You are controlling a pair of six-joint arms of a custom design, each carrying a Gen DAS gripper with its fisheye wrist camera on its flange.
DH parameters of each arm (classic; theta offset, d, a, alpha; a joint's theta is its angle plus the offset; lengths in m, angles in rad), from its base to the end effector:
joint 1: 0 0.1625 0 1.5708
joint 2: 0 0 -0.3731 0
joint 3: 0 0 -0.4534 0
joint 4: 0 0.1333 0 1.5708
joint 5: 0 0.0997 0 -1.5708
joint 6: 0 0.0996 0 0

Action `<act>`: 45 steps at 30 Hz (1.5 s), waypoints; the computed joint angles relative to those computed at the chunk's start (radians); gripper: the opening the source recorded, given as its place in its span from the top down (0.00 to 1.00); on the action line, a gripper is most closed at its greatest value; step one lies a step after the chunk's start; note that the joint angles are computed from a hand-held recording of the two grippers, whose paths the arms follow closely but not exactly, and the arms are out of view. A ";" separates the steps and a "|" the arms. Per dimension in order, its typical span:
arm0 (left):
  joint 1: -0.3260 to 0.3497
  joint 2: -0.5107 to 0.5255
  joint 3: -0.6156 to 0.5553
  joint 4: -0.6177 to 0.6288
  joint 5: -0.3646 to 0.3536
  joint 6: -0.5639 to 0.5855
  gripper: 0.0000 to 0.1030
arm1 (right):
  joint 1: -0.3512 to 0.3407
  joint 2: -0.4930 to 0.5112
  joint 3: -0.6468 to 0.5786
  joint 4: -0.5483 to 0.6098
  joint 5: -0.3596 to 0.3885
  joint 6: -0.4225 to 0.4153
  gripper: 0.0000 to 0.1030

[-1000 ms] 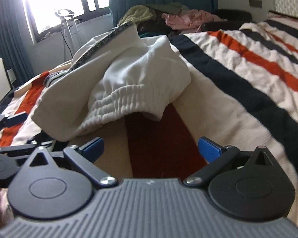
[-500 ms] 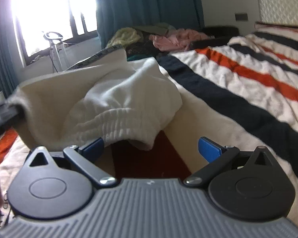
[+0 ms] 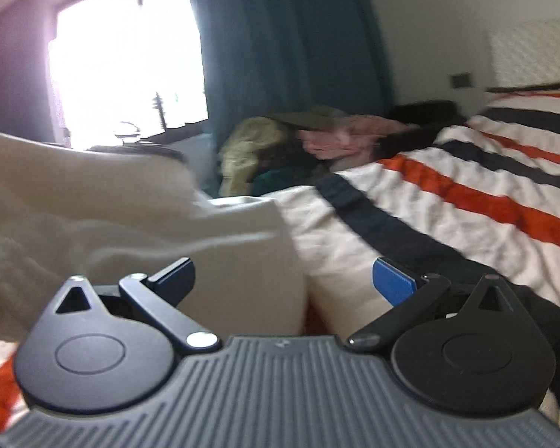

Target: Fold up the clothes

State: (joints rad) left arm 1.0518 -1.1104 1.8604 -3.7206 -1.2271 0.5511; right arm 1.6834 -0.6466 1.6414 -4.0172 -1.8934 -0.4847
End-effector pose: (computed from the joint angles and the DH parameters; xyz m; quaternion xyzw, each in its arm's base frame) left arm -0.1561 -0.6097 0.2700 0.2895 0.7045 -0.6325 0.1410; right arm 0.1742 -0.6348 0.0948 0.1153 -0.7369 0.6216 0.2392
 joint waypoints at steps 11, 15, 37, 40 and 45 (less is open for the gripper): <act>-0.034 -0.131 0.117 0.058 0.204 -0.057 0.92 | 0.052 -0.044 0.119 0.146 0.031 -0.043 0.00; -0.027 -0.125 0.097 0.085 0.235 -0.102 0.92 | 0.029 -0.060 0.105 0.209 0.033 0.065 0.00; -0.033 -0.052 0.024 0.195 0.306 -0.051 0.91 | 0.066 -0.009 0.061 0.196 0.073 -0.076 0.00; -0.036 -0.055 0.037 0.186 0.290 -0.044 0.91 | 0.069 -0.013 0.054 0.194 0.034 -0.036 0.00; -0.039 -0.086 0.054 0.203 0.262 -0.144 0.92 | 0.054 -0.054 0.077 0.256 0.037 0.078 0.00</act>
State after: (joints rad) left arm 1.0129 -1.1968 1.9145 -3.5173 -0.9654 0.4068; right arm 1.7378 -0.7004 1.7186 -3.7612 -1.8566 -0.4063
